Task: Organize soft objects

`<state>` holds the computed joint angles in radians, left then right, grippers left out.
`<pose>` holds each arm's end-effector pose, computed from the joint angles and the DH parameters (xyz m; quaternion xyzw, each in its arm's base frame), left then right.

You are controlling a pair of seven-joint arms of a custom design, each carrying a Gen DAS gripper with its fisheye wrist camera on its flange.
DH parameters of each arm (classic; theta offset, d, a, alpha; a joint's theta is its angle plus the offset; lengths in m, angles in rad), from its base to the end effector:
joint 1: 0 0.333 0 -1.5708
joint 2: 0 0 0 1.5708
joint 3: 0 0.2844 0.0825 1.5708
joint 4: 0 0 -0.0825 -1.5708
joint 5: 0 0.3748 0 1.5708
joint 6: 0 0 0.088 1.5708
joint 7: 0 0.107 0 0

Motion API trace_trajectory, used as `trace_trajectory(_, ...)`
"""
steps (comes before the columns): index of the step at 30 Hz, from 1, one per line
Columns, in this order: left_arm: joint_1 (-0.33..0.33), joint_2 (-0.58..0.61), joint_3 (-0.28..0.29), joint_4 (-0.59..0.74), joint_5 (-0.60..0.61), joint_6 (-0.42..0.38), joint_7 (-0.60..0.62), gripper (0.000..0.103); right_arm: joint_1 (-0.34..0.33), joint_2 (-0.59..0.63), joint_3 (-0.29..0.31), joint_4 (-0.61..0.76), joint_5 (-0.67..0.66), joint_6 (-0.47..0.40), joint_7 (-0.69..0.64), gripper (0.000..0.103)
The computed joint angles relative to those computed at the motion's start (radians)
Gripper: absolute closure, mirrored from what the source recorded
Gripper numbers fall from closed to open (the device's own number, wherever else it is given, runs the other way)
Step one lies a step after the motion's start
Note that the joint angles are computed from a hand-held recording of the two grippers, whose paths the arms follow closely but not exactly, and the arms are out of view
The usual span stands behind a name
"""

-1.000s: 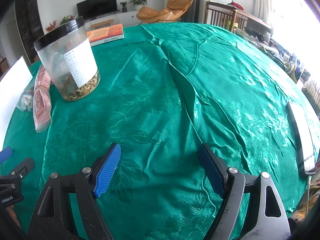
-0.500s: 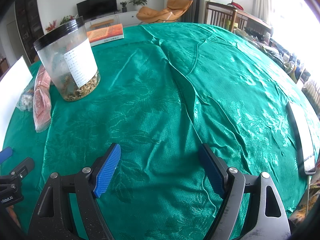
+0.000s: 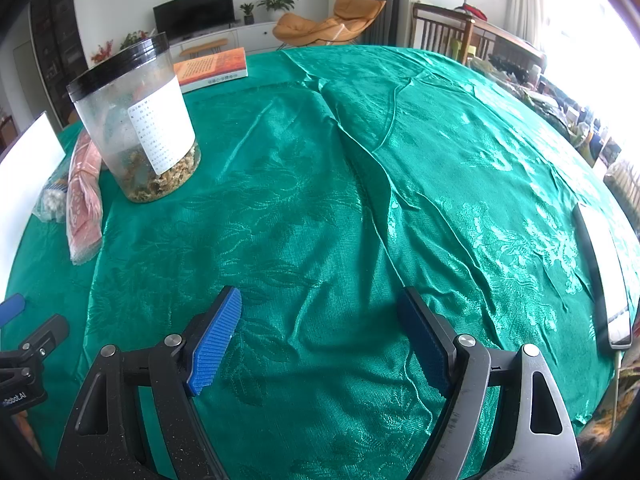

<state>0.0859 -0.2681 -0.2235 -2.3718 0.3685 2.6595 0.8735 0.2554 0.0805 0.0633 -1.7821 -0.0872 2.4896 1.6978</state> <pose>0.4935 -0.0823 0.4596 -0.7582 0.5767 -0.1889 0.2385 0.5907 0.1941 0.5461 -0.7485 0.5862 -0.1927 0.2429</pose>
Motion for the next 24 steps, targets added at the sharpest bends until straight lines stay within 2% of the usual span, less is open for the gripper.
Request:
trace_trajectory(9, 0.000, 0.002, 0.001, 0.000, 0.000, 0.002, 0.000, 0.000, 0.001, 0.000, 0.001, 0.001, -0.004, -0.006, -0.002, 0.018)
trace_trajectory(15, -0.001, 0.001, 0.001, 0.000, 0.000, 0.001, 0.000, 0.000, -0.001, 0.009, 0.004, 0.020, 0.027, -0.028, -0.039, 0.010)
trace_trajectory(24, -0.001, 0.002, 0.000, 0.001, 0.003, 0.000, -0.003, 0.000, 0.003, 0.004, 0.004, 0.011, 0.018, -0.023, -0.025, 0.010)
